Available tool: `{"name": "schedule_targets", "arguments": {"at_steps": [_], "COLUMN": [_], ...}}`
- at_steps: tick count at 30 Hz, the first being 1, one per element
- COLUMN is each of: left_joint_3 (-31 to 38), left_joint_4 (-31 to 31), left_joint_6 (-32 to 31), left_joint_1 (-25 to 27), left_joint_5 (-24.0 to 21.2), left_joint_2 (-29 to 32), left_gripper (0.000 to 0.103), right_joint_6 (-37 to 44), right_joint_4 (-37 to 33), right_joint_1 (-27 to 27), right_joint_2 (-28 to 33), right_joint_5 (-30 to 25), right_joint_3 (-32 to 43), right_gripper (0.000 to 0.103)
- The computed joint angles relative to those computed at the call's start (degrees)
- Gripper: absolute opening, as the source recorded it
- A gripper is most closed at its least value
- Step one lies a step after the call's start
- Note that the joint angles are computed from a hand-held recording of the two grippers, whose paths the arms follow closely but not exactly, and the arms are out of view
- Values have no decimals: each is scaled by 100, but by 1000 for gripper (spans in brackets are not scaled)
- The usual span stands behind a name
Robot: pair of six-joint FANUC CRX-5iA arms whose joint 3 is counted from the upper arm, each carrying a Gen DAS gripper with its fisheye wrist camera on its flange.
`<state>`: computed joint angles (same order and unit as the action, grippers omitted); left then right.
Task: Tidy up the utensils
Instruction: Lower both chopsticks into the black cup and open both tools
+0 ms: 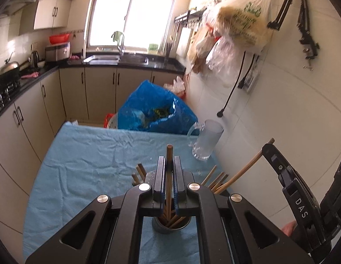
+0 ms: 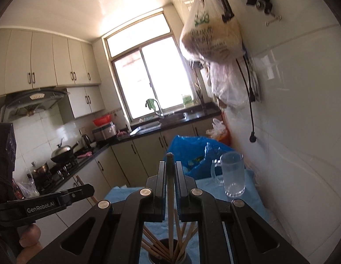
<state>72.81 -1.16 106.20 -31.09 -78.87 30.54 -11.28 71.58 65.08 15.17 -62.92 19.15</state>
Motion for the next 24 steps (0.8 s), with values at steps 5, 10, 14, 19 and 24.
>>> {"name": "schedule_targets", "arguments": {"at_steps": [5, 10, 14, 19, 24], "left_joint_3": [-891, -1330, -1491, -1644, -1721], "left_joint_4": [39, -127, -185, -193, -215], "left_joint_6": [-72, -64, -40, -6, 15], "left_joint_1": [16, -40, -55, -16, 9], "left_joint_5": [349, 479, 484, 488, 494], "left_joint_2": [-338, -501, -540, -571, -571], "left_gripper": [5, 5, 5, 6, 7], "right_joint_6": [-103, -245, -341, -349, -279], "right_joint_4": [-171, -248, -388, -593, -745], "right_joint_1": [2, 41, 18, -13, -30], "right_joint_2": [-39, -81, -114, -89, -24], "right_joint_5": [124, 185, 243, 301, 297], "right_joint_3": [-222, -445, -574, -605, -553], "right_gripper": [8, 8, 8, 8, 8]}}
